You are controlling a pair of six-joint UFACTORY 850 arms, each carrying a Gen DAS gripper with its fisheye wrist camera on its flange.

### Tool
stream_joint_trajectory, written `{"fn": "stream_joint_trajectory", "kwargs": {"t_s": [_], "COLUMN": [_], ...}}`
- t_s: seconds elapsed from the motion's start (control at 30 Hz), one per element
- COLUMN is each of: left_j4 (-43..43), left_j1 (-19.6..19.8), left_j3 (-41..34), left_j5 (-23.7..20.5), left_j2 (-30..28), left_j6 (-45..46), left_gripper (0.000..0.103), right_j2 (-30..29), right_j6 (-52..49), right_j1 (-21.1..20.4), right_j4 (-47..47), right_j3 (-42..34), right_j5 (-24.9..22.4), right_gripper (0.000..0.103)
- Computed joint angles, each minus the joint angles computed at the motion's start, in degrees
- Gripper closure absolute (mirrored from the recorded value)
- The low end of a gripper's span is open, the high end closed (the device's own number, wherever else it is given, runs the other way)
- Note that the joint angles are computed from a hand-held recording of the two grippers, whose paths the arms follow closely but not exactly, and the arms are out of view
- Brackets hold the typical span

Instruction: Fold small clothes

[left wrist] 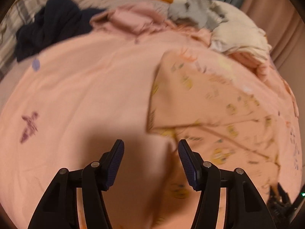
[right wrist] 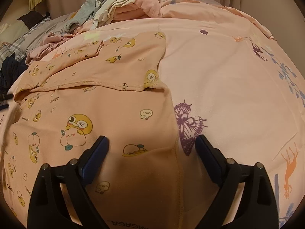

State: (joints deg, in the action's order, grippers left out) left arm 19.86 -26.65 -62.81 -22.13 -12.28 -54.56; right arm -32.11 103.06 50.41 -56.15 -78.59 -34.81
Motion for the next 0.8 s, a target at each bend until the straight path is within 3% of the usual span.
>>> {"fn": "stream_joint_trajectory", "kwargs": {"t_s": [0.07,0.13,0.2,0.27,0.37,0.5,0.57,0.63,0.7,0.73,0.77,0.8], "left_j4": [0.6,7.4,6.2,4.0,-0.4,-18.7,-17.7,-10.1,-8.8,-10.7,-11.8,-10.7], "left_j1": [-0.3,-1.1,-1.4,-1.6,-1.5,0.5,0.3,-0.6,-0.7,-0.4,-0.3,-0.3], "left_j3": [-0.5,-1.5,-3.7,-5.8,-7.5,-5.1,-4.0,-3.7,-2.8,-2.2,-1.7,-1.2], "left_j5": [0.3,0.1,-0.7,-1.5,-0.9,4.3,5.1,5.0,5.7,6.2,6.5,7.0], "left_j2": [-1.4,-2.3,-4.2,-5.6,-7.0,-5.7,-4.8,-4.8,-4.2,-3.7,-3.4,-3.0], "left_j6": [-0.7,-5.0,-2.5,1.2,4.1,16.1,16.4,11.3,10.6,12.3,13.7,13.4], "left_gripper": [0.044,0.044,0.047,0.058,0.07,0.085,0.086,0.09,0.091,0.092,0.092,0.092], "right_j2": [-0.1,-0.3,-0.8,-1.0,1.5,0.6,-2.5,-7.4,-14.2,-16.6,-19.0,-19.6], "right_j6": [-0.4,-2.7,-7.2,-13.1,-13.0,-15.6,-27.2,-38.2,-46.0,-46.8,-45.2,-46.0], "right_j1": [0.0,0.0,-0.4,-1.2,-2.7,-4.5,-6.3,-7.6,-9.3,-9.9,-10.5,-11.0], "right_j4": [0.0,2.0,6.1,12.4,13.3,12.7,23.4,35.4,47.2,50.6,53.1,56.5], "right_j3": [-0.1,-0.9,-2.7,-4.9,-4.9,-10.9,-16.1,-22.6,-31.7,-34.9,-37.5,-37.6], "right_j5": [-0.4,-1.2,-2.5,-3.3,2.7,8.6,12.3,12.4,7.2,4.1,2.5,3.2], "right_gripper": [0.01,0.01,0.012,0.024,0.027,0.026,0.026,0.028,0.037,0.052,0.062,0.065]}}
